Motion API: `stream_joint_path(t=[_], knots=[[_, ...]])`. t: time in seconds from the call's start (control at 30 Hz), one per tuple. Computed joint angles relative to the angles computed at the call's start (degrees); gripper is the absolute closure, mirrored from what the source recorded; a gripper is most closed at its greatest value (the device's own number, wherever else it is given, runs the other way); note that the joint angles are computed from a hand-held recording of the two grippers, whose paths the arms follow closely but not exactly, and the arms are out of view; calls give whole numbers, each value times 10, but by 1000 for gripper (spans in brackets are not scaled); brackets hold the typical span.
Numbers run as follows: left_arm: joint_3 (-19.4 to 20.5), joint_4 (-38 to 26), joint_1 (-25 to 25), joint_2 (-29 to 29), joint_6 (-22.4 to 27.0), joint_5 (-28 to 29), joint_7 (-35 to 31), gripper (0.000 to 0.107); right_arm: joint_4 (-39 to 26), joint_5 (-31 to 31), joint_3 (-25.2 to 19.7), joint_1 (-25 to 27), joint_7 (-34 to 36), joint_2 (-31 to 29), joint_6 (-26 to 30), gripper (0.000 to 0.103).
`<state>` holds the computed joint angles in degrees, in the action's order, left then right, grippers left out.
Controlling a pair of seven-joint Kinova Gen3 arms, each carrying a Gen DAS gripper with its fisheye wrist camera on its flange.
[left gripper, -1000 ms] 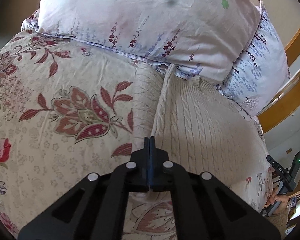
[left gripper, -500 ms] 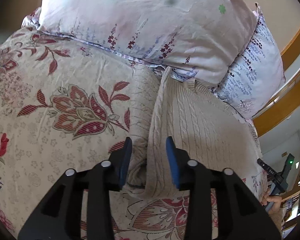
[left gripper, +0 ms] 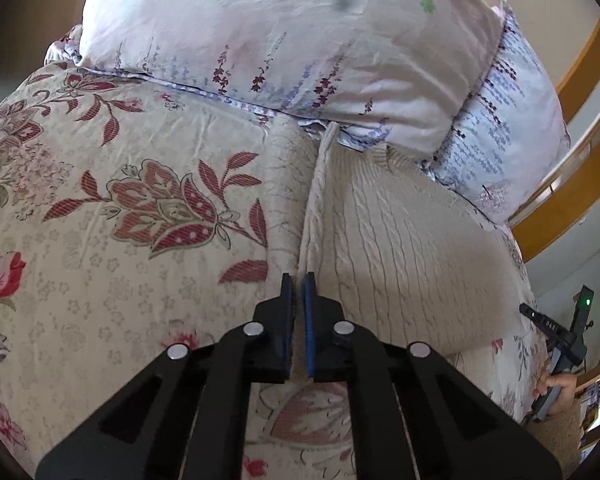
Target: Fold small clothes
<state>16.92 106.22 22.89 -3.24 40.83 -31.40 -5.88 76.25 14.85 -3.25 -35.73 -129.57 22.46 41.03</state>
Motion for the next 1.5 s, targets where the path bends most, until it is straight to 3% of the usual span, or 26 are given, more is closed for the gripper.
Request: stream_joint_path(t=[0.17, 0.23, 0.27, 0.33, 0.37, 0.43, 0.53, 0.67, 0.77, 0.87, 0.97, 1.0, 1.03, 1.1, 1.2, 1.27, 1.37, 1.43, 1.5], knots=[[9, -8, 14, 11, 32, -23, 11, 105, -16, 24, 8, -17, -3, 10, 21, 95], [3, -11, 16, 10, 33, -23, 15, 101, -26, 33, 11, -24, -3, 13, 35, 94], [3, -14, 16, 8, 37, -34, 29, 96, -30, 41, 12, -27, -10, 13, 42, 87], [11, -28, 22, 11, 66, -69, 60, 67, -23, 80, 23, -46, -42, 3, 28, 69], [15, -34, 26, 14, 77, -90, 75, 63, -15, 92, 34, -57, -49, -3, 7, 55], [17, -59, 38, 28, 91, -120, 77, 53, -24, 97, 28, -57, -36, -2, -7, 49], [5, -102, 59, 65, 84, -127, 33, 45, -75, 61, -19, -27, 31, 26, 3, 49], [-18, -160, 69, 120, 95, -75, -40, 45, -167, 24, -13, -41, 89, 82, 69, 49], [-40, -163, 70, 134, 85, -38, -54, 45, -207, -17, -10, -29, 101, 106, 105, 40], [-66, -141, 86, 128, 63, -39, -45, 45, -208, -59, -13, -8, 102, 111, 103, 37], [-78, -123, 86, 121, 25, -30, -58, 28, -194, -125, -40, 37, 115, 112, 70, 32], [-66, -125, 74, 124, 18, -26, -71, 17, -192, -145, -44, 46, 123, 112, 65, 26], [-63, -133, 72, 129, 20, -20, -86, 10, -196, -163, -52, 56, 135, 115, 65, 21], [-82, -163, 101, 150, 53, -20, -108, 7, -218, -177, -52, 55, 151, 125, 86, 9], [-81, -178, 106, 152, 75, -18, -114, 7, -253, -154, -25, 24, 146, 135, 128, 7], [-74, -157, 102, 130, 62, -41, -75, 7, -242, -128, -5, 1, 128, 126, 123, 7], [-105, -151, 139, 107, 106, -87, -18, 7, -230, -82, 18, -31, 96, 115, 114, 1], [-97, -160, 123, 104, 144, -80, -18, 6, -236, -47, 31, -55, 76, 115, 121, 1], [-73, -163, 77, 101, 150, -40, -40, 7, -262, -27, 30, -69, 75, 126, 146, 1]])
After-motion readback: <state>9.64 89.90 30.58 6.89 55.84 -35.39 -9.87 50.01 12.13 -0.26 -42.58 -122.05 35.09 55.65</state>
